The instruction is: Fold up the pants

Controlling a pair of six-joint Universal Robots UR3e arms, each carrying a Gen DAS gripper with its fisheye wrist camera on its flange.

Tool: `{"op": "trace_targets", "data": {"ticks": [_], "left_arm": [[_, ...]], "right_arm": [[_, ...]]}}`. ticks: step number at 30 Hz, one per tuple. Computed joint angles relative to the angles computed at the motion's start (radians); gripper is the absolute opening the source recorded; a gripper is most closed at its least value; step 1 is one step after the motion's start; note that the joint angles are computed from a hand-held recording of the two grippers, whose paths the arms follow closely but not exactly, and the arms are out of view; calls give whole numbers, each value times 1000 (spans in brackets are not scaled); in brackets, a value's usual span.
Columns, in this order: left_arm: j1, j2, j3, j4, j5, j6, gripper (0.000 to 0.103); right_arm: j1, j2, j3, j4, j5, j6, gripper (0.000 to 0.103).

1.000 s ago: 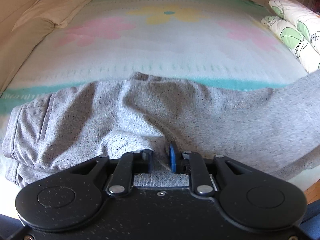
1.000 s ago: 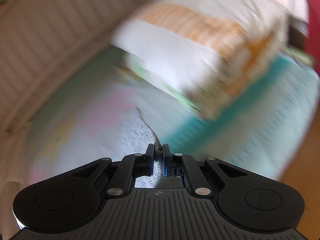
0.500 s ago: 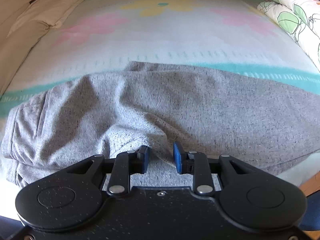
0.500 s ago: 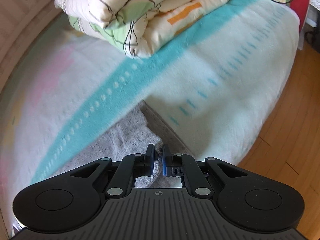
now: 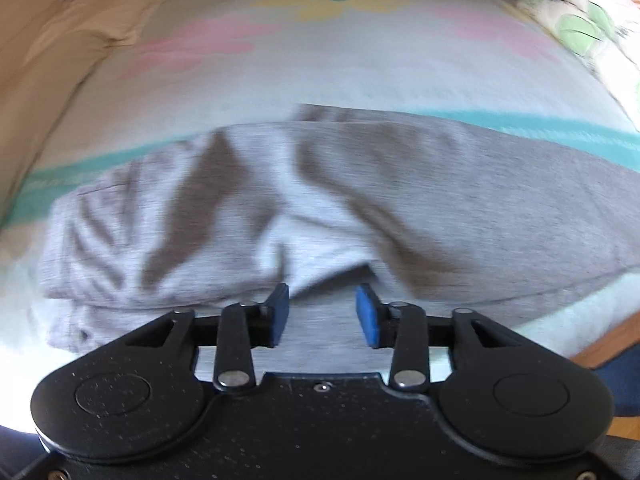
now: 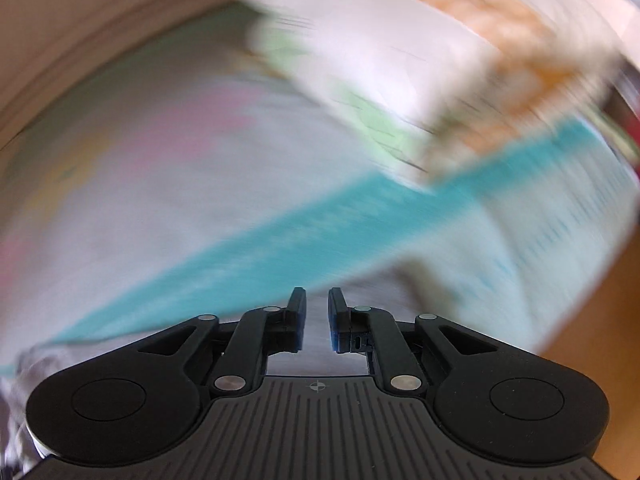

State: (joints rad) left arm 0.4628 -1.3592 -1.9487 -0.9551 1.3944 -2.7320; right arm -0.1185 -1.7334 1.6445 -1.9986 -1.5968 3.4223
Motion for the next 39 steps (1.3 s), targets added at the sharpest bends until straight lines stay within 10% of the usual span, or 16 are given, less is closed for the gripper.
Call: {"op": "trace_targets", "data": {"ticks": [14,19,39], "left_arm": [[272,-117,148,-82,25,-24,53],[301,-190,208,-3,72,-39,69],[258,-367,271,-10,93,-132,79]], "right_arm": [[569,617,-563,-108,255,-14,13],[702,772,-673,-156,234,-99,13],[910,939,-780,-191,66,-386,28]]}}
